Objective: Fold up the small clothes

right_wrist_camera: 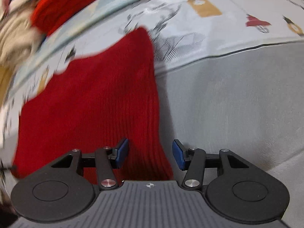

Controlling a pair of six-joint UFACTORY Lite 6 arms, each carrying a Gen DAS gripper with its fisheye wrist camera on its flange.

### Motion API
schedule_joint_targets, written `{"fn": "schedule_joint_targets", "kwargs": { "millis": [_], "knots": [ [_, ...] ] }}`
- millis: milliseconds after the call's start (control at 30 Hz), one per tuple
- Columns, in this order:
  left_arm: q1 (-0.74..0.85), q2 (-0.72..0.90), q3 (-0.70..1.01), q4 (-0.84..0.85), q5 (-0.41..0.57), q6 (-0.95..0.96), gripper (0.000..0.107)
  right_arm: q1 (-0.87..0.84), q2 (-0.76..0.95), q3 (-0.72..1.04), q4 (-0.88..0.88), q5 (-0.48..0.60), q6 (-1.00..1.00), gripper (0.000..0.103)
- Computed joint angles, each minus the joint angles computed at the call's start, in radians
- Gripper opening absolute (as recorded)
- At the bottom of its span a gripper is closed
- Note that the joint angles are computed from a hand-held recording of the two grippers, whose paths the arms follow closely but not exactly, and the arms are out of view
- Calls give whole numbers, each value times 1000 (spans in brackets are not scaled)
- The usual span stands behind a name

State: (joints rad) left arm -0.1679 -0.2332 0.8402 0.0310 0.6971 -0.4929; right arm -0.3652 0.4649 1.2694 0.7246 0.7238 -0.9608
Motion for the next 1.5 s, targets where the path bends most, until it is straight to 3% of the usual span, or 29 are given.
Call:
{"fn": "schedule_joint_targets", "kwargs": {
  "millis": [67,133,200,300,400,567,633,700,867,1067,1167,1233,1333,1367,1500],
  "knots": [
    [15,-14,-42,-55,-39,23,28,-6,-28,-37,-21,-7,-27,53],
    [-15,9,-40,-2,-38,-30,19,-14,-54,-67,-7,-11,-60,51],
    [-39,2,-35,48,-41,-77,16,-20,-86,-98,32,-24,-113,21],
    [-37,-77,-58,83,-65,-126,15,-52,-137,-135,136,-11,-194,14],
    [-12,-119,-81,54,-71,-99,15,-113,-156,-143,226,44,-253,14],
    [-18,-15,-52,37,-7,-50,16,-52,-90,-116,22,-43,-65,14],
    [-45,-13,-39,85,6,-89,21,-37,-98,-123,4,-61,-51,15],
    [-81,-23,-27,173,22,-171,38,-34,-119,-134,0,-73,-43,18],
    [-125,-96,-39,331,-32,-291,38,-88,-202,-170,136,-95,-147,27],
    [-148,-76,-17,250,-159,-165,38,-151,-174,-134,278,28,-273,27],
    [-181,63,41,218,-84,-116,37,-91,-178,-148,189,16,-282,27],
    [-187,159,73,184,4,-101,33,-23,-176,-172,76,-75,-240,27],
    [-192,186,97,201,5,-112,33,42,-126,-170,-168,-176,-34,33],
    [-196,183,99,203,6,-117,33,41,-116,-155,-176,-172,-10,39],
    [-203,170,107,256,-23,-169,34,27,-128,-152,-127,-160,-53,39]
  ]
}}
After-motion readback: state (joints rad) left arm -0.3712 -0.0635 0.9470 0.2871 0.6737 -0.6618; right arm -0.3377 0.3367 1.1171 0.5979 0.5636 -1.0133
